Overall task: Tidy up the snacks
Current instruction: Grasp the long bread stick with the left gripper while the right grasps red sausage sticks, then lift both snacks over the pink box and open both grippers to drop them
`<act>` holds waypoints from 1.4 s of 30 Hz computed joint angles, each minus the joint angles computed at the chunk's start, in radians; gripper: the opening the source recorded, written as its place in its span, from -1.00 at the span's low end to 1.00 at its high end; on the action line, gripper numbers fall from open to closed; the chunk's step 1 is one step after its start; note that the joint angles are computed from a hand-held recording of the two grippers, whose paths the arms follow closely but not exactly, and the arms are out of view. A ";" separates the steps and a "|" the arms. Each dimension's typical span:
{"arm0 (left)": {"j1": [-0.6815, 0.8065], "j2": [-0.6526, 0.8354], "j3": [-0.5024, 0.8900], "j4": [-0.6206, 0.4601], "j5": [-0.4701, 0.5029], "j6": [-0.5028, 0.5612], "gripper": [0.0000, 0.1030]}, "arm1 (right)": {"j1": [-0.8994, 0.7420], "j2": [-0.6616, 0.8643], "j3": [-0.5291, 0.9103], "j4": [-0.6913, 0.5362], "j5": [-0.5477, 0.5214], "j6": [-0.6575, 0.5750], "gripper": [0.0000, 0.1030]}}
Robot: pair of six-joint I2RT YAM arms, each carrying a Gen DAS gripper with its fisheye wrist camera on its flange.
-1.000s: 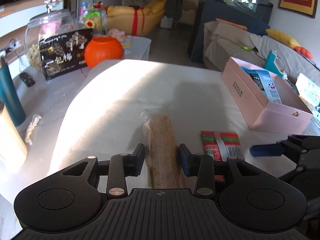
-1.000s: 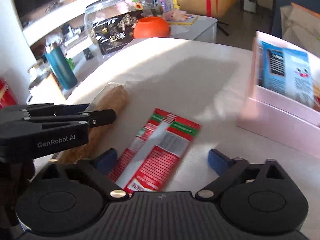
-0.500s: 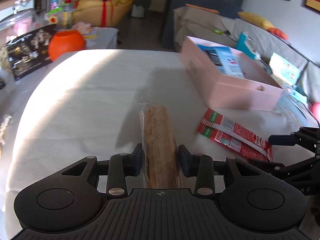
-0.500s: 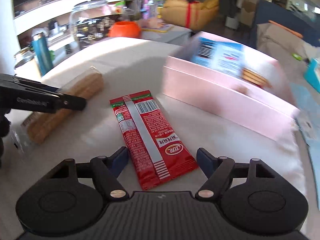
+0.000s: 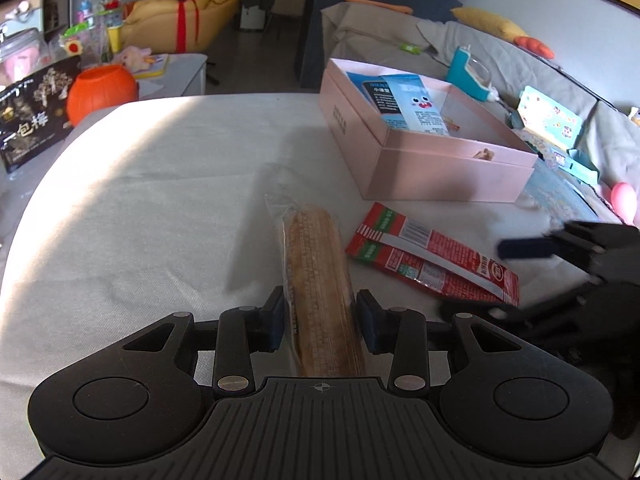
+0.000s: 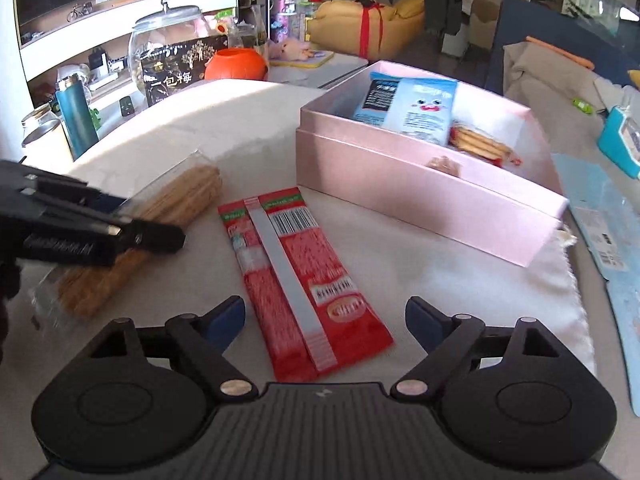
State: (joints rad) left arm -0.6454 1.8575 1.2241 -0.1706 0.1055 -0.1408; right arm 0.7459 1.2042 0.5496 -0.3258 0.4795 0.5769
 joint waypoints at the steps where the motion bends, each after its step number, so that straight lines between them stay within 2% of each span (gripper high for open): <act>1: 0.000 0.000 0.000 0.001 -0.001 0.002 -0.19 | -0.028 0.025 0.007 0.034 -0.020 -0.012 0.79; 5: 0.004 -0.001 -0.008 0.013 0.004 0.002 -0.19 | -0.106 0.126 0.060 0.108 -0.070 -0.050 0.91; 7: 0.007 -0.003 -0.015 0.020 0.009 -0.002 -0.19 | -0.114 0.175 0.073 0.149 -0.059 -0.068 1.00; 9: 0.009 -0.005 -0.019 0.026 0.015 -0.006 -0.19 | -0.106 0.193 0.049 0.224 -0.032 -0.065 1.00; 14: 0.021 -0.014 -0.038 0.043 0.044 -0.015 -0.18 | -0.117 0.194 0.061 0.201 -0.049 -0.066 1.00; 18: 0.041 -0.026 -0.072 0.077 0.090 0.014 -0.18 | -0.121 0.197 0.075 0.180 -0.059 -0.069 1.00; 20: 0.044 -0.026 -0.065 0.061 0.101 0.028 -0.18 | -0.109 0.188 0.062 0.186 -0.047 -0.058 1.00; 22: 0.036 -0.020 -0.038 0.020 0.093 0.041 -0.18 | -0.089 0.150 0.045 0.173 -0.036 -0.050 0.85; 23: 0.032 -0.015 -0.021 -0.001 0.085 0.042 -0.18 | -0.075 0.119 0.033 0.161 -0.032 -0.051 0.59; 24: 0.026 -0.011 -0.008 -0.019 0.075 0.038 -0.18 | -0.062 0.086 0.023 0.141 -0.029 -0.046 0.23; 25: 0.019 -0.006 0.005 -0.031 0.066 0.029 -0.19 | -0.046 0.051 0.017 0.103 -0.018 -0.025 0.11; 27: 0.014 0.001 0.013 -0.033 0.084 0.011 -0.19 | -0.028 -0.025 -0.014 0.050 -0.009 0.018 0.04; 30: 0.006 0.011 0.018 -0.022 0.135 -0.006 -0.19 | -0.005 -0.129 -0.062 -0.051 0.023 0.096 0.04; 36: -0.031 0.022 0.038 -0.048 0.159 0.025 -0.19 | 0.064 -0.263 -0.106 -0.252 0.130 0.243 0.05; 42: -0.044 0.013 0.056 -0.114 0.143 0.098 -0.19 | 0.063 -0.237 -0.121 -0.219 0.159 0.268 0.19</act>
State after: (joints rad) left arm -0.6894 1.8703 1.2797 -0.2850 0.2482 -0.0425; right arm 0.8087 0.9674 0.4285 -0.5452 0.6382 0.8451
